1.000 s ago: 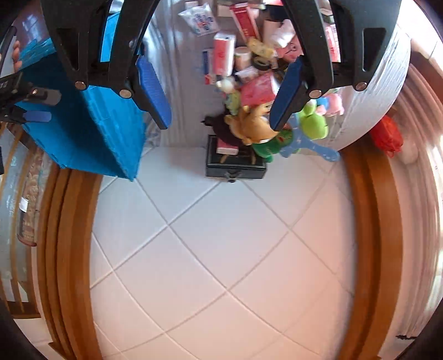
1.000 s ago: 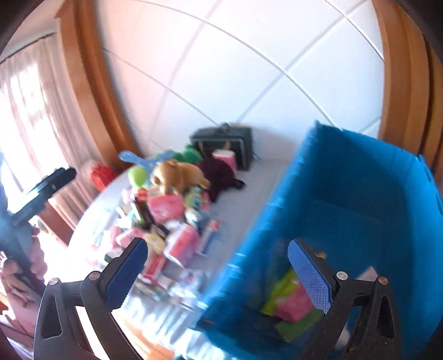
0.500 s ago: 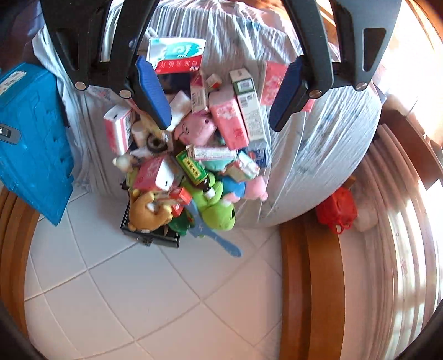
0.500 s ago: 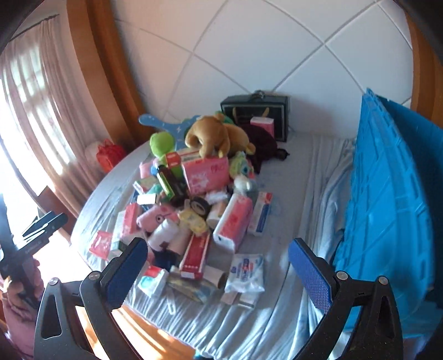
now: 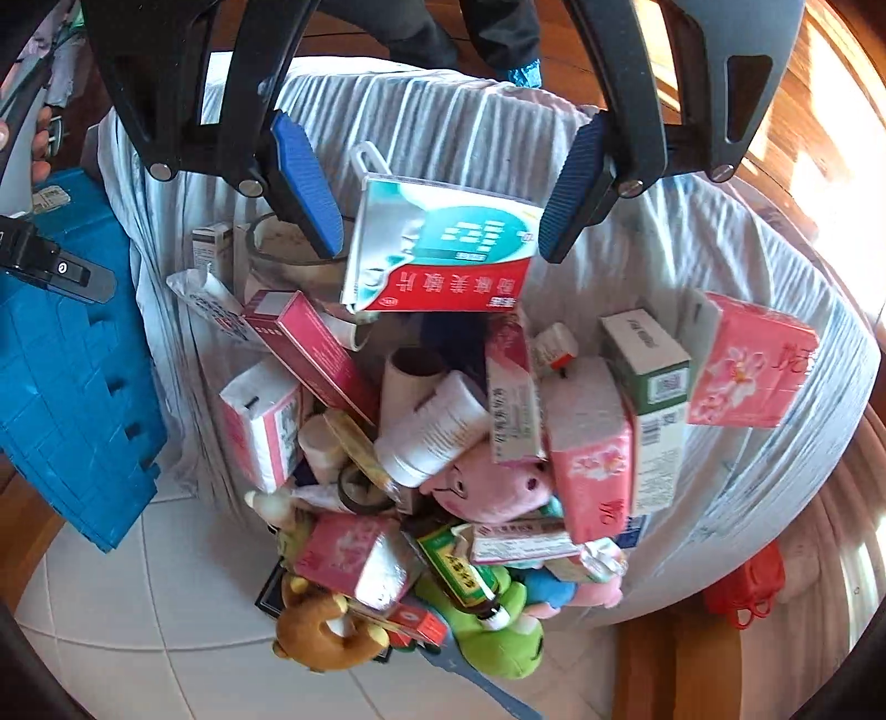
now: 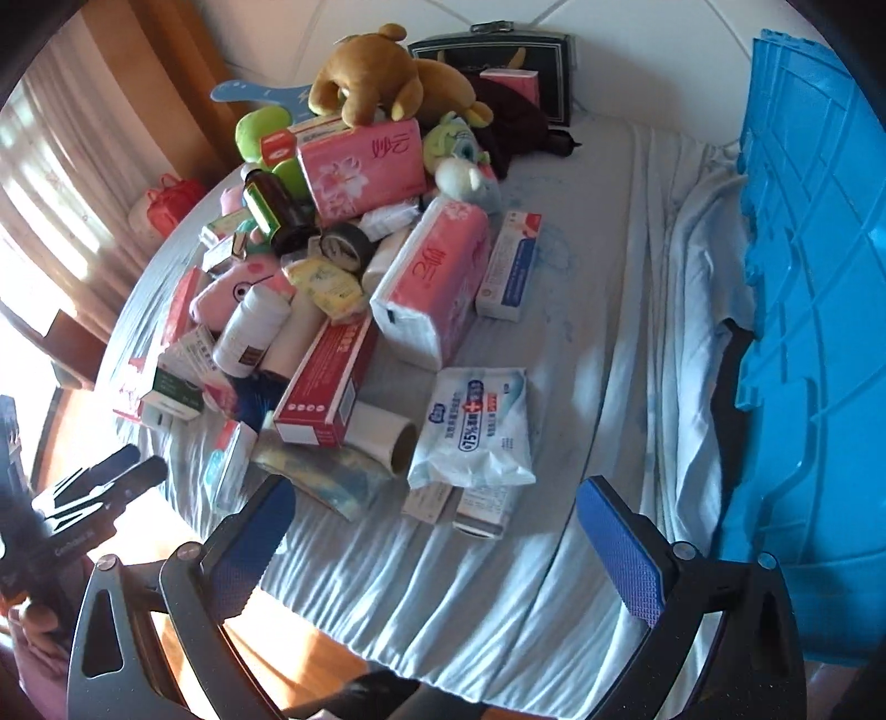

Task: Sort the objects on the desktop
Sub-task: 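Withdraw both tools from the crate back toward the pile, then grasp the red-white medicine box with the left tool while the right tool grasps the white wipes pack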

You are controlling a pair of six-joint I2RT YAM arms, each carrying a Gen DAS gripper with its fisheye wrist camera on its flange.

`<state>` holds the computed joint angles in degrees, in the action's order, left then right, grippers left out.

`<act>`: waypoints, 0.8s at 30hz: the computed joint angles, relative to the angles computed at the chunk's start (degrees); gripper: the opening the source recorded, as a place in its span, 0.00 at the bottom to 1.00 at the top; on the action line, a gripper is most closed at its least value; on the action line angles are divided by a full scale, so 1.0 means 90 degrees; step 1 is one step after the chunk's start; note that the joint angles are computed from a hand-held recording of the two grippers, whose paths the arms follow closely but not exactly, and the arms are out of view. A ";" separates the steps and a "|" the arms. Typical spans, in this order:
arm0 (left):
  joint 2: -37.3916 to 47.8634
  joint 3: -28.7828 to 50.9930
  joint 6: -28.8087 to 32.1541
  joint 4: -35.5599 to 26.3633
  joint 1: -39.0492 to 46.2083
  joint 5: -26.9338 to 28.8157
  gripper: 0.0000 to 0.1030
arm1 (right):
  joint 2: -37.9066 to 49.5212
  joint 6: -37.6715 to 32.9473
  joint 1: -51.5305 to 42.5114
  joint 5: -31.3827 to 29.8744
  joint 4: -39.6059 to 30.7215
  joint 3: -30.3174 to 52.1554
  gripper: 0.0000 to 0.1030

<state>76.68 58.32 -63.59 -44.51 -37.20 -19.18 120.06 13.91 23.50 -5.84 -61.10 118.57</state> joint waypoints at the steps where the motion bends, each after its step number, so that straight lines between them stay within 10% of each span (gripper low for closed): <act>1: 0.0265 0.0088 0.0059 0.0151 -0.0032 0.0082 0.71 | 0.0054 -0.0092 -0.0017 -0.0044 -0.0033 0.0030 1.00; 6: 0.1068 0.0246 -0.0190 -0.0097 -0.0092 0.0331 0.71 | 0.0276 -0.0303 -0.0150 -0.0280 -0.0002 0.0009 1.00; 18: -0.0346 -0.1410 -0.1789 -0.1196 0.0051 0.0486 0.71 | 0.0897 -0.0570 -0.0342 -0.0534 -0.0224 0.0328 1.00; 24: -0.0568 -0.0867 -0.1874 -0.1479 0.0181 0.0036 0.71 | 0.1158 -0.0663 -0.0400 -0.0408 -0.0425 0.0681 1.00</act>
<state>71.57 50.51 -80.45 -57.82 -35.57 -18.86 130.48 7.94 19.91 -9.51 -64.93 124.70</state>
